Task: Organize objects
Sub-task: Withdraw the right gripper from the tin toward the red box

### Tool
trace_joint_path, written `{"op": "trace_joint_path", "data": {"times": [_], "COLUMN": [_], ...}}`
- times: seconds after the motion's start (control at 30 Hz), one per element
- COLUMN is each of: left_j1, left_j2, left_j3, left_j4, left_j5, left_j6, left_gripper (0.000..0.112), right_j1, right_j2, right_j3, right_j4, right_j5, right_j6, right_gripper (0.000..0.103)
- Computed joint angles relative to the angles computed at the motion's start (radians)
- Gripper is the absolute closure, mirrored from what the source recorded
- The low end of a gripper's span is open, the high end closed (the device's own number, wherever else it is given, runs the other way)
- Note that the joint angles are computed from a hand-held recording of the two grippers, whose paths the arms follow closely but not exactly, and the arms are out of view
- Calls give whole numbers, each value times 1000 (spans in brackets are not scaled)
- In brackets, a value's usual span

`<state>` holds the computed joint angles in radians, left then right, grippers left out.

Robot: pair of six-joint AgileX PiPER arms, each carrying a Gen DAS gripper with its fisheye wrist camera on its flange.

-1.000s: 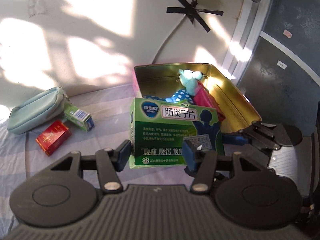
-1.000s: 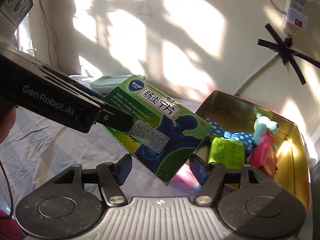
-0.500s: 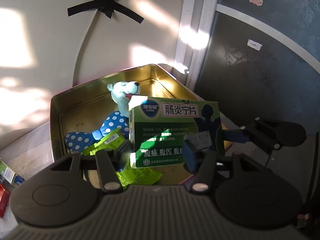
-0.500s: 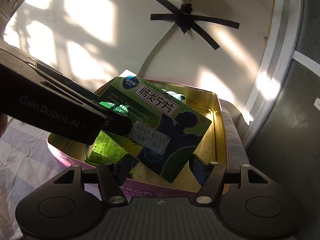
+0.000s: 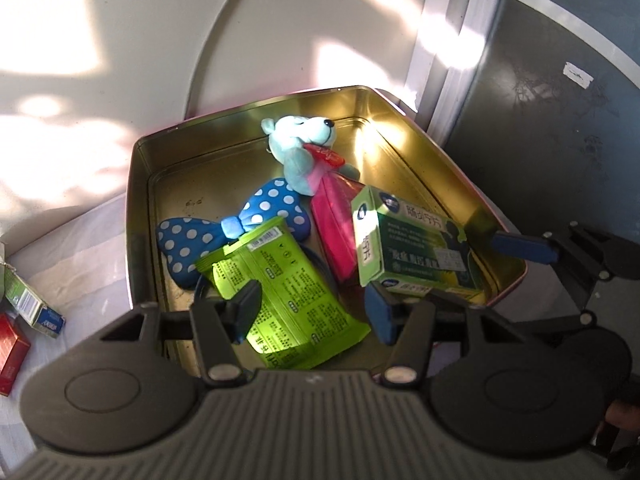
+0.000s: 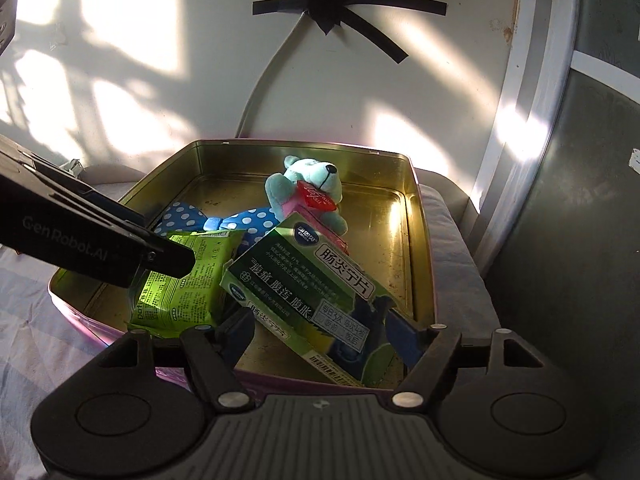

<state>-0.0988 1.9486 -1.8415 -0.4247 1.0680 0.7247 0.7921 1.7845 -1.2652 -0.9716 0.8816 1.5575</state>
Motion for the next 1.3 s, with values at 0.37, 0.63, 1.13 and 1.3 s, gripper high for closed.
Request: {"op": "trace_joint_path", "data": {"times": [0.37,0.63,1.13,1.3], "left_j1": [64,130,343,439], "left_j2": [-107,-185,-134,-48], "left_j3": [145,263,336,244], "left_j4": [10,-43,-47,6], "left_j5": [-53,-58,5,39], "left_j6": [25,161,398,405], "left_gripper": [52,51,50,50], "right_j1": [108,198,184,191], "right_j2": [-5,-5,229,393], "right_j3": [-50,-52,-333,-615], "right_j4": [-29,42,416,500], "right_j5": [116,151,96,174], "right_j6": [60,99,-65,-206], "right_gripper": [33,33,37,37]}}
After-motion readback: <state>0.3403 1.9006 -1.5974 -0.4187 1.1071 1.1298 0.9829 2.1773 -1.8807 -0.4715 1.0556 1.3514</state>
